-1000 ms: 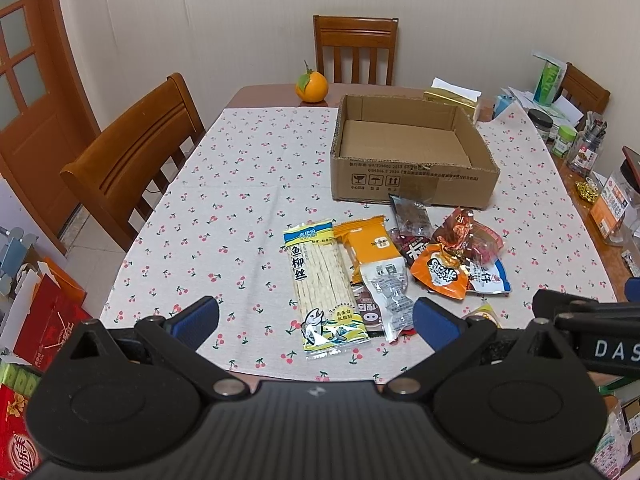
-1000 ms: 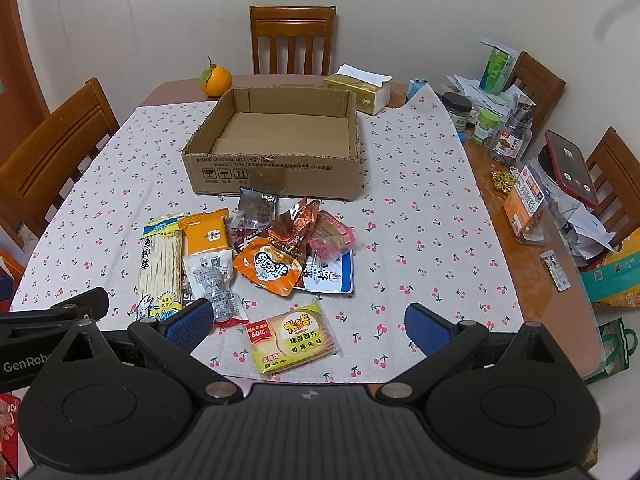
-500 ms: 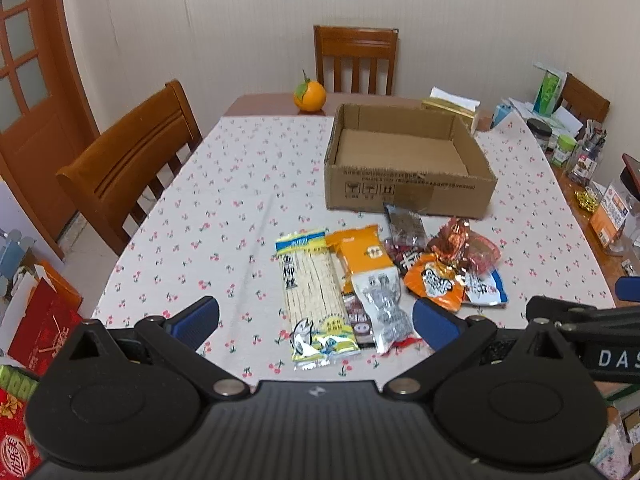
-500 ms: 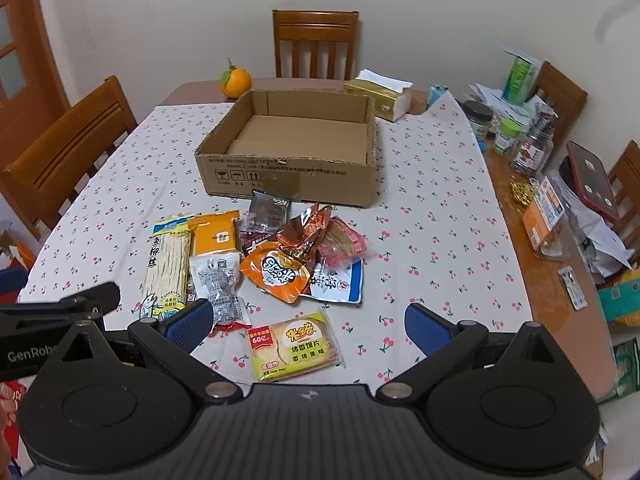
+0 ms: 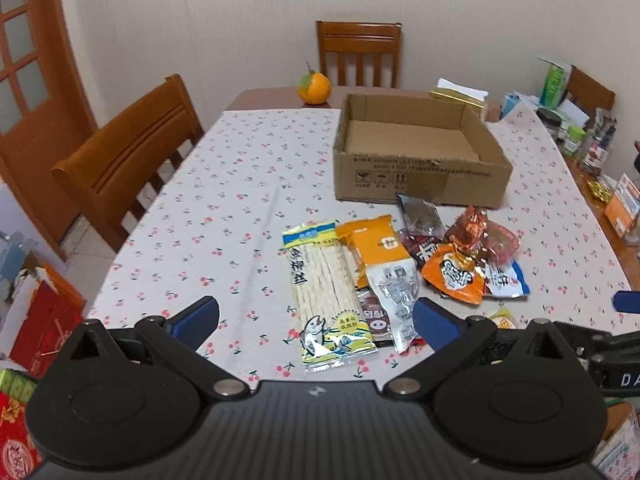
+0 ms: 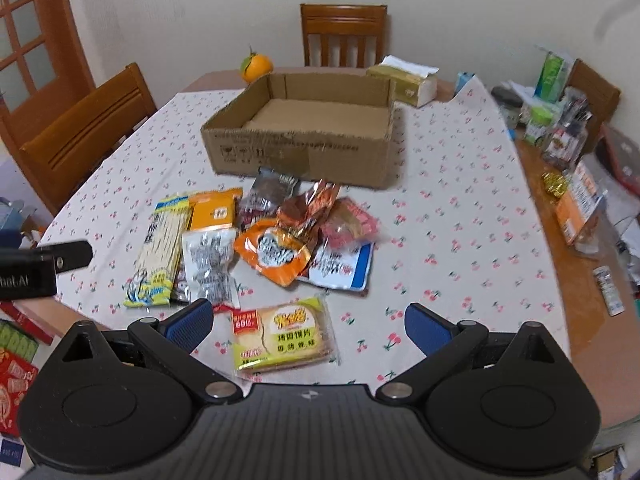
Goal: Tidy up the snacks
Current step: 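Lower the left tool onto the fish-shred pack while the right tool lowers onto the yellow biscuit pack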
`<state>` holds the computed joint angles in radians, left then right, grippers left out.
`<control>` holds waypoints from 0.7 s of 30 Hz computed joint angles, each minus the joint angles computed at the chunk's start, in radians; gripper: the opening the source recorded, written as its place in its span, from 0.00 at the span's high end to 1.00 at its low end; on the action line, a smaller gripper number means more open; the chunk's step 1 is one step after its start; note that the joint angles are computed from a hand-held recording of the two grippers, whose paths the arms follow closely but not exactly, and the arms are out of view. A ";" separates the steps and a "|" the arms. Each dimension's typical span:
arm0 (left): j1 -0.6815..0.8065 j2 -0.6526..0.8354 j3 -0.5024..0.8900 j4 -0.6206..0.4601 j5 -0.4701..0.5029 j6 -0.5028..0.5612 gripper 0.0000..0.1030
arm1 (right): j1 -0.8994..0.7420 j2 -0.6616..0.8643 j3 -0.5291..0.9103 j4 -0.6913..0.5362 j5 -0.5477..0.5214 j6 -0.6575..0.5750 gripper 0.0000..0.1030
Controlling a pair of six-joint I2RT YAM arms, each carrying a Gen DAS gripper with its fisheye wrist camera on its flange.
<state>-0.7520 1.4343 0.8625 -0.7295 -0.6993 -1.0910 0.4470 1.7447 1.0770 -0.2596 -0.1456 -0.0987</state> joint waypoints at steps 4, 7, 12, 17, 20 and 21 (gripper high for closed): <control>0.025 -0.001 -0.079 0.102 0.009 0.060 0.01 | -0.017 0.066 -0.027 0.065 -0.049 -0.024 0.00; 0.062 -0.005 -0.126 0.175 0.047 0.121 0.01 | -0.012 0.130 -0.024 0.092 -0.052 -0.024 0.00; 0.130 -0.002 -0.171 0.255 0.113 0.214 0.01 | 0.007 0.203 -0.019 0.121 -0.080 -0.014 0.00; 0.212 0.014 -0.199 0.336 0.181 0.312 0.01 | 0.053 0.270 0.012 0.146 -0.037 -0.015 0.00; 0.270 0.038 -0.209 0.400 0.224 0.377 0.01 | 0.075 0.314 0.043 0.165 0.000 -0.028 0.00; 0.286 0.051 -0.212 0.426 0.234 0.396 0.01 | 0.078 0.326 0.053 0.165 0.008 -0.034 0.00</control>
<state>-0.4663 1.4852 0.6504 -0.3033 -0.4650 -0.6954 0.5252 2.0710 1.1304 -0.0949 -0.1379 -0.1328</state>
